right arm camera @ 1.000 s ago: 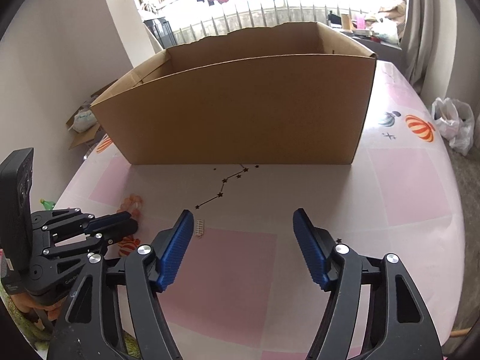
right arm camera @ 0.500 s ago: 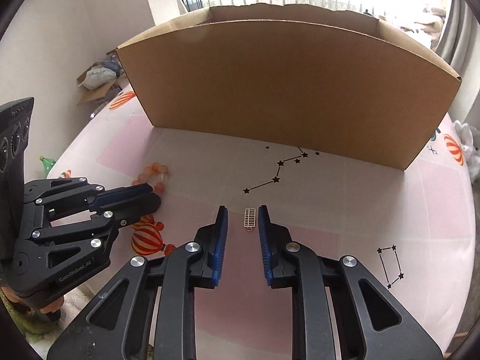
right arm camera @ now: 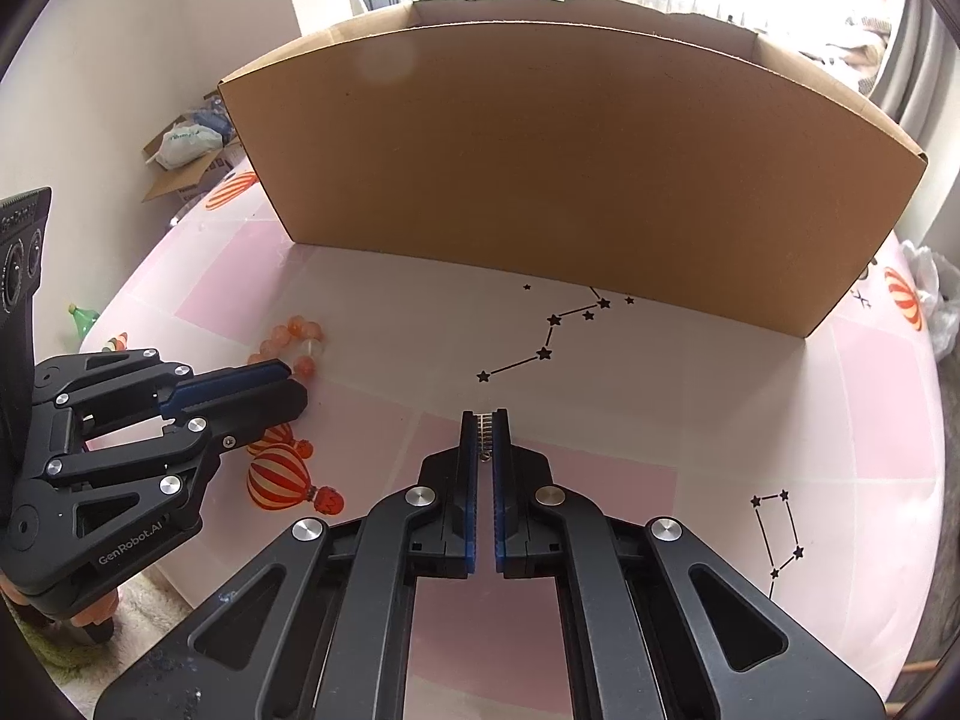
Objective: Organize jewelry
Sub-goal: 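Close the right gripper on the white rectangular charm, then lift the orange bracelet with the left gripper while the right gripper holds the charm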
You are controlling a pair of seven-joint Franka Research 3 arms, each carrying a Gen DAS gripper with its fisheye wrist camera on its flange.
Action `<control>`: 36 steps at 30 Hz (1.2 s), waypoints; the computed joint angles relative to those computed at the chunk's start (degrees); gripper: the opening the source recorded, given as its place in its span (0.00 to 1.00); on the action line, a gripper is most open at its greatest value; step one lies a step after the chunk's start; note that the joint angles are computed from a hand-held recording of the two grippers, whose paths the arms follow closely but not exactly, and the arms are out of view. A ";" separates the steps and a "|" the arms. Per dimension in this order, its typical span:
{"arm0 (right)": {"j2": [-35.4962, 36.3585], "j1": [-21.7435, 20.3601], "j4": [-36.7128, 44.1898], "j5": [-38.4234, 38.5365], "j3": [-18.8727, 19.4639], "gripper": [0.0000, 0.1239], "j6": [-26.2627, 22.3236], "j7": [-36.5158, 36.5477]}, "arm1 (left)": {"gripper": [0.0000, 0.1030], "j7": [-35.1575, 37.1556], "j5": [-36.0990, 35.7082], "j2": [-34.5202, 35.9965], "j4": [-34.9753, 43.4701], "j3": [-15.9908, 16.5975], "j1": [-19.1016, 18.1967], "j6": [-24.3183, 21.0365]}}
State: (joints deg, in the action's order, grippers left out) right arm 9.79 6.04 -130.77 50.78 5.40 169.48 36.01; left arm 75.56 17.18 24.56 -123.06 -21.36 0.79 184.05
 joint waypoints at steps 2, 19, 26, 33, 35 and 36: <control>-0.25 -0.64 -0.03 1.06 0.14 0.02 -0.10 -1.74 | 0.10 -0.02 0.13 0.01 0.17 0.44 -0.47 -0.15; -4.29 -1.89 -0.68 15.01 -3.76 0.02 -8.06 -9.53 | 0.10 -2.73 1.20 -1.02 0.38 7.62 -7.95 -0.18; -4.64 -1.27 -1.25 14.22 -4.13 0.02 -8.08 -8.20 | 0.10 -4.02 1.77 -1.10 1.33 9.68 -10.15 -1.91; -4.31 -1.30 -0.80 15.03 -4.00 0.02 -7.81 -8.64 | 0.10 -6.05 3.37 -1.54 2.01 13.25 -13.63 -3.81; -4.39 -1.33 -0.83 15.62 -4.02 0.02 -7.76 -9.10 | 0.10 -6.56 3.88 -1.69 2.07 13.71 -14.03 -4.24; -4.48 -1.37 -0.90 15.94 -4.06 0.02 -7.81 -9.42 | 0.10 -6.80 4.03 -1.74 2.08 13.76 -14.06 -4.38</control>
